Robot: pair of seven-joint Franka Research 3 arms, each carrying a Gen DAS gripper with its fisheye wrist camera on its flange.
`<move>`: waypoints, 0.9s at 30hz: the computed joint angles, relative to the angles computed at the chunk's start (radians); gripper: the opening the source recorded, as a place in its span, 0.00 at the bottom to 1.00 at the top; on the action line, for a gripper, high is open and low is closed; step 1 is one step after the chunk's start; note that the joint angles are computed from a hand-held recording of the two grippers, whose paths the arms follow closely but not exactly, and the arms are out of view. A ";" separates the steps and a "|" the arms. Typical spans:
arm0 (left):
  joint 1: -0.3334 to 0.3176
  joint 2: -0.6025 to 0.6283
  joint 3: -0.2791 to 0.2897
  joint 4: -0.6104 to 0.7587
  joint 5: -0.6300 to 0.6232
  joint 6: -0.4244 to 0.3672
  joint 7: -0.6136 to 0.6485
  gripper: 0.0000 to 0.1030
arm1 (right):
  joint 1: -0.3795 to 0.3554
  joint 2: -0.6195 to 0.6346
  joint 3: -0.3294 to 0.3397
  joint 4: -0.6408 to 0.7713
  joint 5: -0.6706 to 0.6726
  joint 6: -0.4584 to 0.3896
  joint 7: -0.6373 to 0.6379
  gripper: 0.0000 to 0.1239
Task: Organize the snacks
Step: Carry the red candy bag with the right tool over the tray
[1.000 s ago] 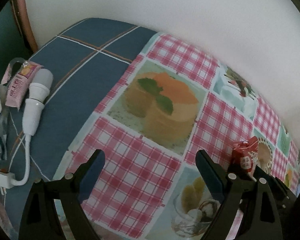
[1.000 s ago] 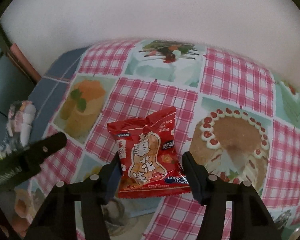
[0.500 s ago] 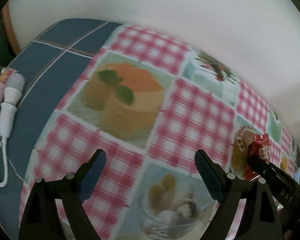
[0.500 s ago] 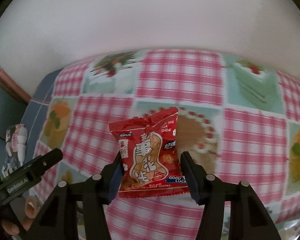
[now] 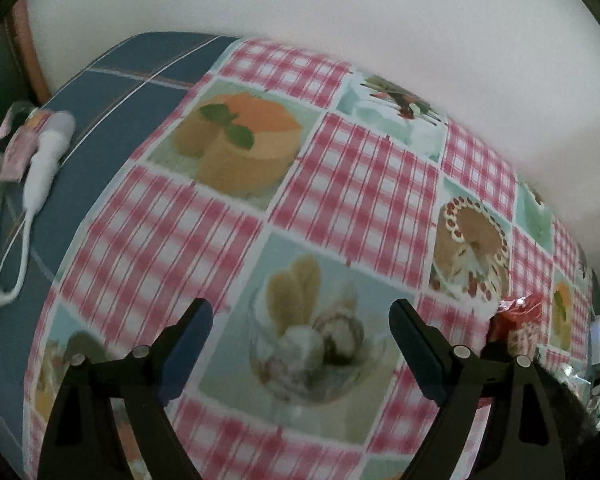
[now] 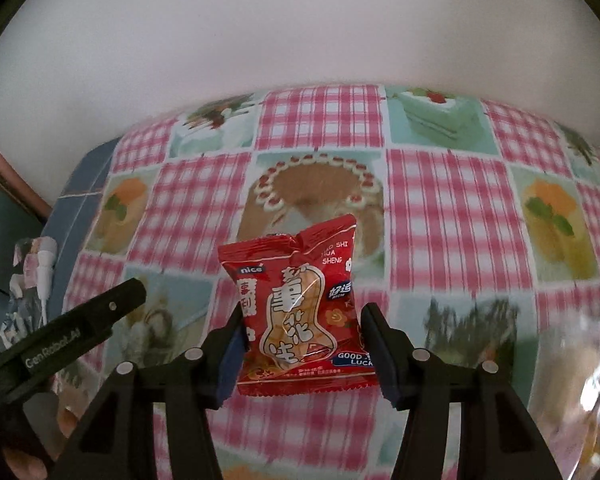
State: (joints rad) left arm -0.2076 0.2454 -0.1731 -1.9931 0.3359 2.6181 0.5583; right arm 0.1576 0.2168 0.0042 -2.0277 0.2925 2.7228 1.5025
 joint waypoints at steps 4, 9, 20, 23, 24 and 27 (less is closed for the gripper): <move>0.016 -0.054 -0.007 -0.081 -0.032 0.043 0.015 0.88 | 0.013 -0.055 0.019 -0.069 0.024 0.000 -0.002 0.48; 0.020 -0.101 -0.009 -0.149 -0.056 0.069 -0.010 0.88 | 0.026 -0.090 0.008 -0.119 -0.025 -0.038 0.012 0.48; 0.024 -0.170 -0.026 -0.247 -0.111 0.071 -0.008 0.88 | 0.022 -0.144 0.002 -0.171 -0.096 -0.070 0.054 0.48; 0.017 -0.195 -0.033 -0.267 -0.132 0.064 0.002 0.88 | 0.017 -0.163 0.002 -0.180 -0.088 -0.080 0.049 0.48; 0.014 -0.201 -0.034 -0.270 -0.123 0.058 -0.006 0.88 | 0.015 -0.174 -0.001 -0.186 -0.111 -0.081 0.067 0.48; -0.004 -0.218 -0.039 -0.271 -0.055 0.011 -0.065 0.88 | 0.004 -0.205 -0.009 -0.204 -0.178 -0.091 0.122 0.48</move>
State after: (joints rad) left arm -0.2114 0.0277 -0.2124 -2.2644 0.2813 2.6286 0.4928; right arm 0.1614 0.0119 -0.0050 -2.2320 0.1142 2.6320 1.6244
